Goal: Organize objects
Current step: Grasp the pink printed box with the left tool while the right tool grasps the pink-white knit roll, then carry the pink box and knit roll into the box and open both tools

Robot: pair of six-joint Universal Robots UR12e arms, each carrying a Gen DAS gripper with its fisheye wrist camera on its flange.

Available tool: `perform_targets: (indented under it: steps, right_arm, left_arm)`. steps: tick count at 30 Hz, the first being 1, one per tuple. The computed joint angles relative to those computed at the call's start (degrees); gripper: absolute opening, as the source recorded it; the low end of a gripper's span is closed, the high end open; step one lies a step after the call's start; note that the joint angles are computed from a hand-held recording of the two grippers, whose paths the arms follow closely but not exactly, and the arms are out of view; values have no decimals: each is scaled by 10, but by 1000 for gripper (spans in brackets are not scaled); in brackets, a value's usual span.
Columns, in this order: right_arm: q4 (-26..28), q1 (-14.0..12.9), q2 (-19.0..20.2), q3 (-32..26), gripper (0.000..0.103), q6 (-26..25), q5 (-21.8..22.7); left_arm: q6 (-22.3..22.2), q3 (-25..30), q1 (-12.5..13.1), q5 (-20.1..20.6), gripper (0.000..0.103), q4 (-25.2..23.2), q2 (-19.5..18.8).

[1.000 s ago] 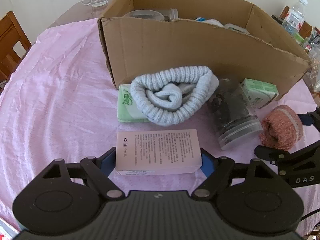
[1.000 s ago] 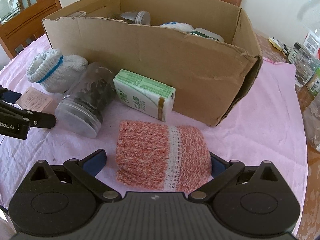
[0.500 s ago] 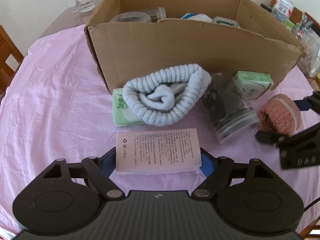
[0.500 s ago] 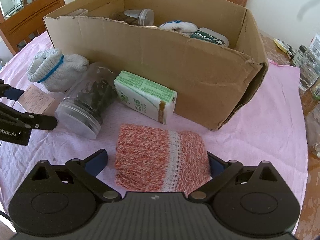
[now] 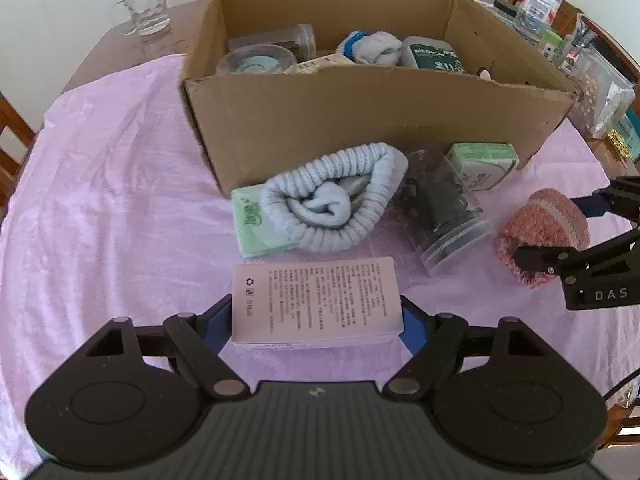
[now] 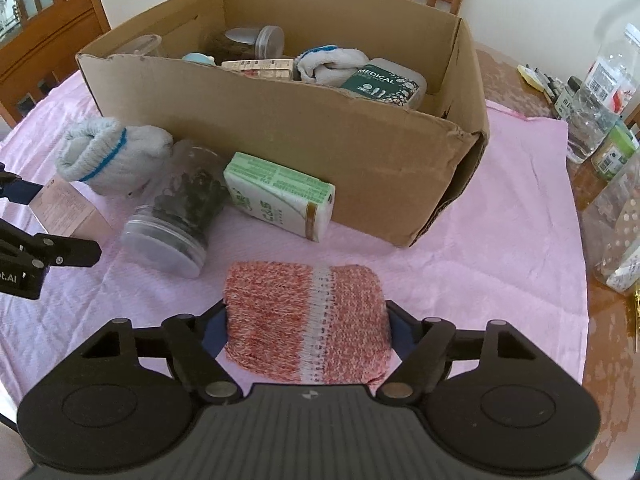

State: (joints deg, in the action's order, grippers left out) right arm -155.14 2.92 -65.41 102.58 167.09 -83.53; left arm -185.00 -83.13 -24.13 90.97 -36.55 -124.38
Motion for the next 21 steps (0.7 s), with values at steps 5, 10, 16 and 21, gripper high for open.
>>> perform_targets:
  steps: [5,10,16,21]
  right_arm:
    - [22,-9,-15,7,79,-24,21]
    - [42,-17,-28,8,78,-54,47]
    - [72,-27,-42,0,78,-69,78]
    - [86,-32,-54,-12,78,-87,95]
  left_arm:
    - [1,15,1,-5,81,-22,3]
    - [17,14,-1,-7,81,-36,21]
    - [37,43,-5,-20,81,-26,16]
    - [44,78,-7,-30,81,-20,3]
